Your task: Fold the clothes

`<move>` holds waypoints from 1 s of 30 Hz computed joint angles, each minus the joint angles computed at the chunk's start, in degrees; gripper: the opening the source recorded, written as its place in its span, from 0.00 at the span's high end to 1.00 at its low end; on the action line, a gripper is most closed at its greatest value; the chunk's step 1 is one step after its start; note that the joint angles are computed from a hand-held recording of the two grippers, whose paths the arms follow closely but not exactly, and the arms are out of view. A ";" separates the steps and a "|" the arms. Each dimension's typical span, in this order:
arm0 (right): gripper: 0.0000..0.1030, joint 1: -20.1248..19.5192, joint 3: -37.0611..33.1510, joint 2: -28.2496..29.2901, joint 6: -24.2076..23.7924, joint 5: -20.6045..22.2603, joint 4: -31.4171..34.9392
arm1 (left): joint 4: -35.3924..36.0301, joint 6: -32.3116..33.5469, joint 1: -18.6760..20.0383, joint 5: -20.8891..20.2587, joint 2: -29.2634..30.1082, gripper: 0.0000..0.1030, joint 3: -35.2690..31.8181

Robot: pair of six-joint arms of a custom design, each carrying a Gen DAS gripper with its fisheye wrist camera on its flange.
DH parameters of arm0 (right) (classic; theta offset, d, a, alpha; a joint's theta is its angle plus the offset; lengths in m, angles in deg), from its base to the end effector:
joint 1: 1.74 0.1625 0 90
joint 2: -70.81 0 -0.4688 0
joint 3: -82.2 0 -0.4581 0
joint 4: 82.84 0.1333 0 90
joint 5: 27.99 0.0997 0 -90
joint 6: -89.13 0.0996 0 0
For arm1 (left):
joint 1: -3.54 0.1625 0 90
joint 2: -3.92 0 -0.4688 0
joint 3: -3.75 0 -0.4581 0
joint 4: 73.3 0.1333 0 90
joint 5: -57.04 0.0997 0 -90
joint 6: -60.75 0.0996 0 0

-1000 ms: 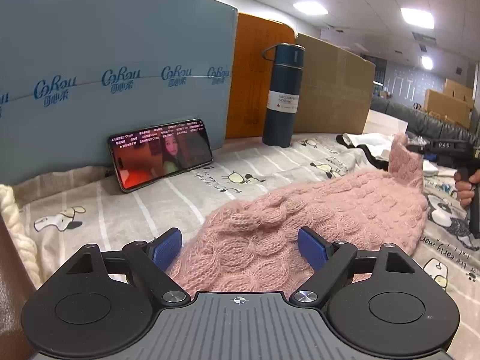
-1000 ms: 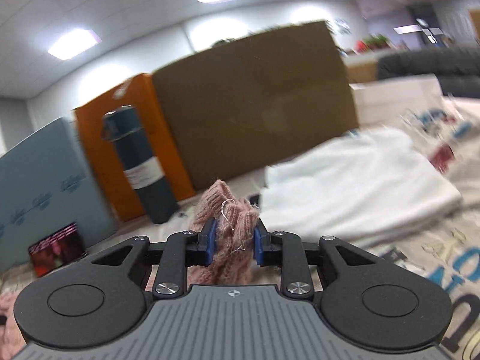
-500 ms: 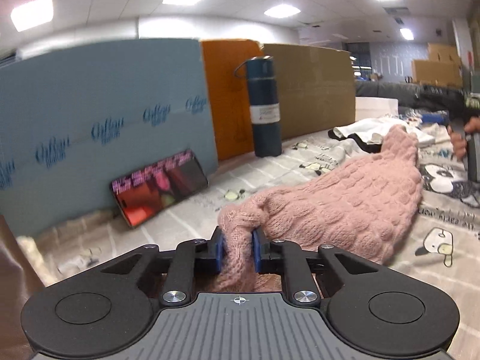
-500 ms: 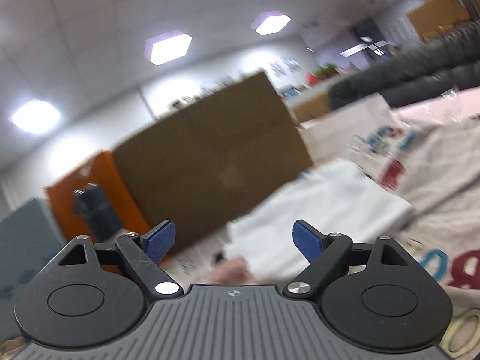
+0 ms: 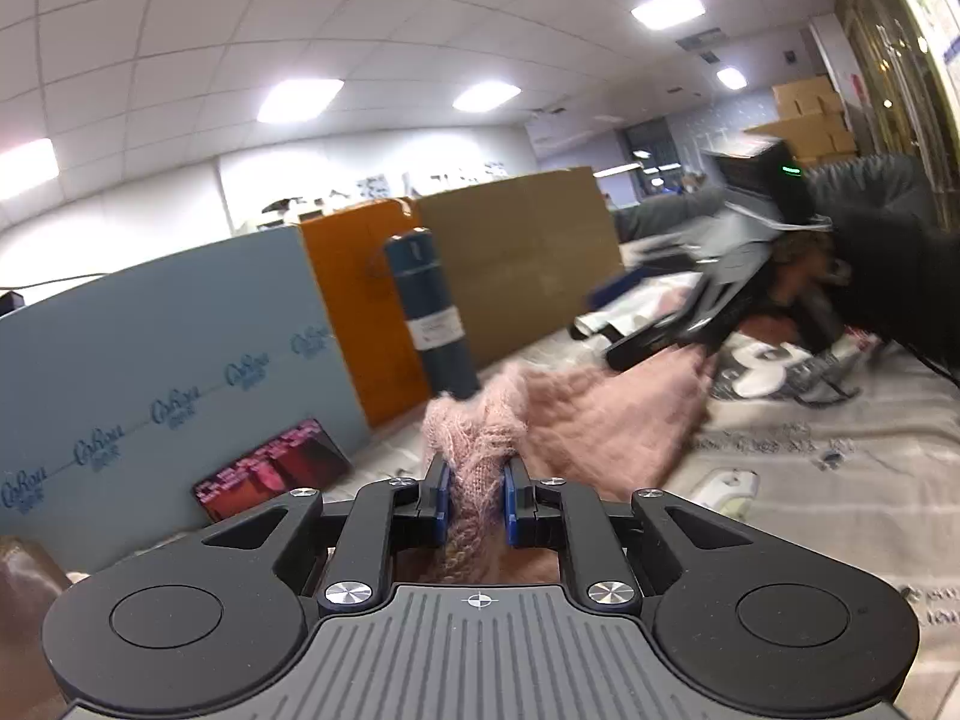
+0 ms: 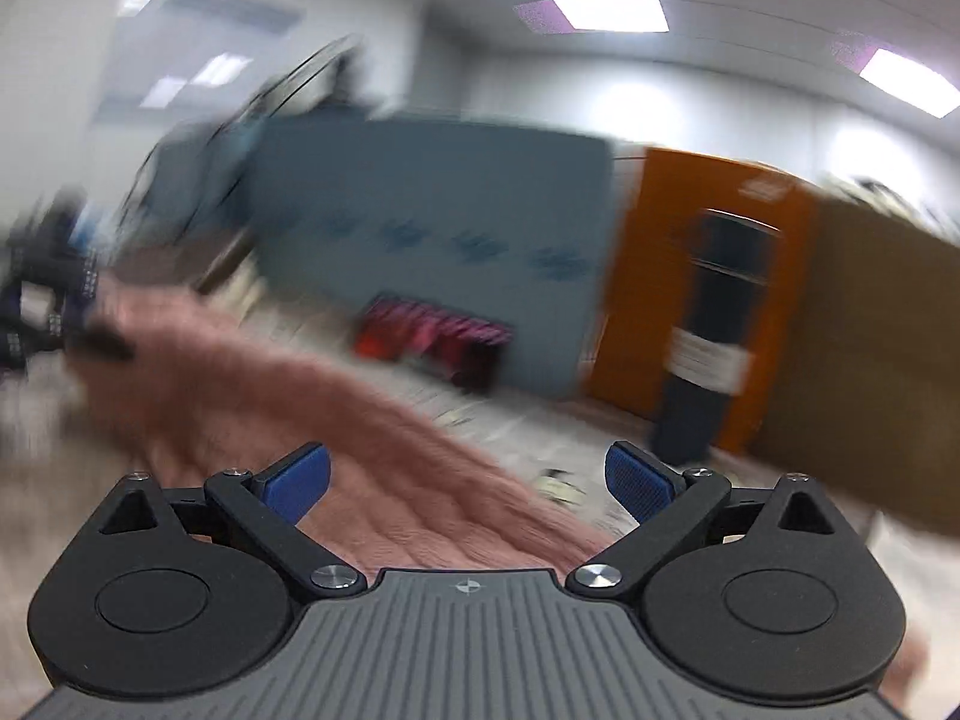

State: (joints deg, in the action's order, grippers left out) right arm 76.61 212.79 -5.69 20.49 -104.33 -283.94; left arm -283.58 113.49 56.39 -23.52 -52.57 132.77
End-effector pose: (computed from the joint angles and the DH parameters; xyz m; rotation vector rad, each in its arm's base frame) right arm 0.0499 -0.5347 0.2782 1.2854 -2.0399 1.1846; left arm -0.2045 -0.5177 0.1241 1.8028 1.9433 -1.1320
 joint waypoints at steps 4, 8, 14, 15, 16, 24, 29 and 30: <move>0.04 3.46 -4.06 0.50 -10.18 -0.38 13.52 | -0.23 0.23 -0.02 -0.11 -0.57 0.85 0.86; 0.07 6.29 -7.61 1.24 -12.34 -2.65 25.44 | -0.87 0.44 -0.17 -1.18 -1.41 0.85 1.93; 0.83 7.93 -5.81 -1.36 -8.00 -8.23 29.83 | -0.53 0.46 -0.26 -2.97 -2.99 0.85 3.40; 0.83 7.59 -4.33 -2.79 -8.03 -8.02 29.38 | -0.01 0.46 -0.15 -3.67 -3.49 0.85 3.67; 0.86 7.40 -2.68 -4.47 -8.12 -7.58 29.25 | 0.68 0.43 -0.03 -4.42 -4.12 0.85 3.96; 0.91 6.12 14.12 -18.53 -12.01 -4.48 23.72 | 11.28 -1.21 -0.52 -4.46 -10.80 0.85 6.51; 0.91 3.41 16.70 -20.09 -6.43 -3.12 26.78 | 20.15 -3.43 -2.05 1.98 -13.81 0.85 8.09; 0.91 2.81 16.97 -20.17 -6.12 -2.63 27.39 | 22.08 -4.44 -2.14 3.06 -14.31 0.85 8.24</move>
